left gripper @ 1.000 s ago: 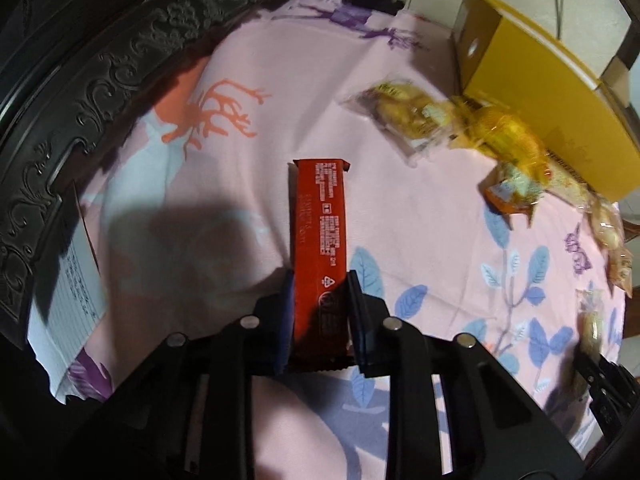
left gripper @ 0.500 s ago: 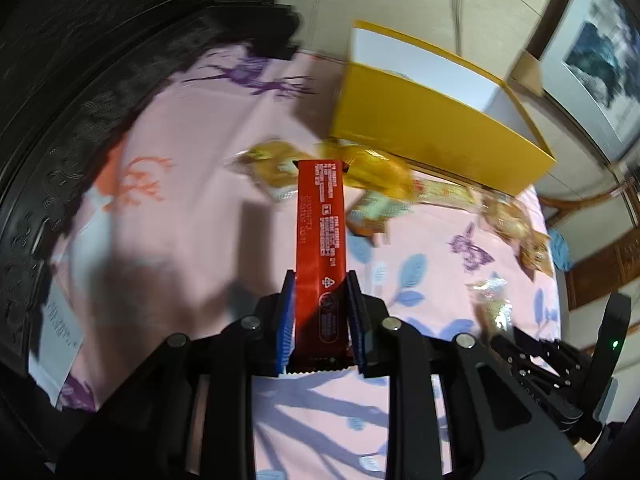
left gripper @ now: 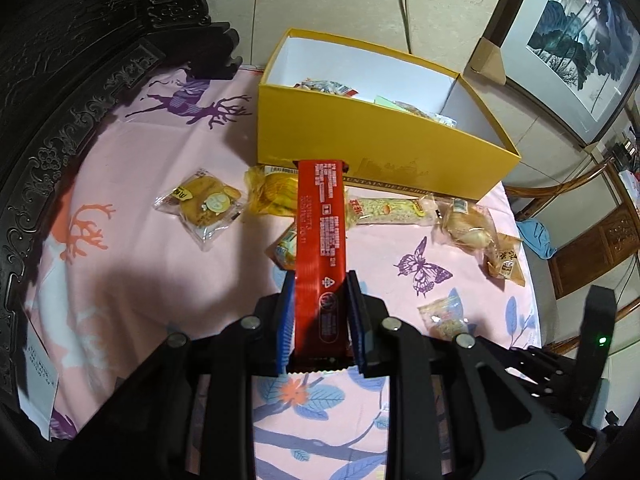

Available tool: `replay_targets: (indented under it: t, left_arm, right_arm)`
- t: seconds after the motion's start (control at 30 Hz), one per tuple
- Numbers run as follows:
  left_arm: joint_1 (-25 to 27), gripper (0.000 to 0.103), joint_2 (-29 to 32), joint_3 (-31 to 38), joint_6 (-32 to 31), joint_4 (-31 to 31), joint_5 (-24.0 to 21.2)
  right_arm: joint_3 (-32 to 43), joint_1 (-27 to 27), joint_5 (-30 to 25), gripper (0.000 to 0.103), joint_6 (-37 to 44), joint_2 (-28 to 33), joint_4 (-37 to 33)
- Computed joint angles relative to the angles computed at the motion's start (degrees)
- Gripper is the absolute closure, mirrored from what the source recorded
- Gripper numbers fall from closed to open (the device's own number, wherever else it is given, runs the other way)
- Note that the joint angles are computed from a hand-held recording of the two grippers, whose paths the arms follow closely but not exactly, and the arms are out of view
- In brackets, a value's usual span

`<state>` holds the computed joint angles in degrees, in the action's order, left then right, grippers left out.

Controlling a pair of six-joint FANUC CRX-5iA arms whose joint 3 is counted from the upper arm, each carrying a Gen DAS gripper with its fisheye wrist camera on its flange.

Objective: Organize snacks
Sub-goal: 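Carry the sesame bar and red bar over the yellow box and open both tools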

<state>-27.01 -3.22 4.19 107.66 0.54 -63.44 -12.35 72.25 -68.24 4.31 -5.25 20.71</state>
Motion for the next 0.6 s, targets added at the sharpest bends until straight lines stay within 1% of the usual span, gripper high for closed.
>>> replay_targets:
  t: [0.03, 0.07, 0.1, 0.2, 0.27, 0.3, 0.47, 0.6]
  left_arm:
    - [0.04, 0.080, 0.04, -0.08, -0.15, 0.21, 0.02]
    - [0.00, 0.080, 0.14, -0.03, -0.20, 0.31, -0.02]
    - [0.00, 0.080, 0.19, -0.01, -0.30, 0.42, 0.03]
    - [0.08, 0.080, 0.36, 0.08, -0.68, 0.81, 0.17]
    - [0.10, 0.080, 0.45, 0.19, -0.71, 0.93, 0.32]
    - [0.13, 0.080, 0.60, 0.39, -0.79, 1.02, 0.34]
    - [0.25, 0.080, 1.10, 1.14, -0.77, 1.25, 0.50]
    - [0.10, 0.080, 1.93, 2.33, -1.10, 1.39, 0.52]
  right_arm:
    - [-0.16, 0.17, -0.12, 0.070, 0.44, 0.25, 0.57]
    - [0.44, 0.14, -0.80, 0.067, 1.50, 0.94, 0.37]
    - [1.01, -0.07, -1.21, 0.060, 2.41, 1.57, -0.11]
    - [2.03, -0.94, -0.97, 0.059, 5.10, 2.97, -2.92]
    - [1.63, -0.33, -0.91, 0.068, 5.32, 3.40, -1.38]
    - [1.84, -0.19, -1.55, 0.074, 5.80, 3.89, -0.94]
    - [0.75, 1.08, -0.34, 0.074, 4.89, 2.84, 2.37]
    - [1.36, 0.87, -0.31, 0.074, 4.88, 2.26, 4.33]
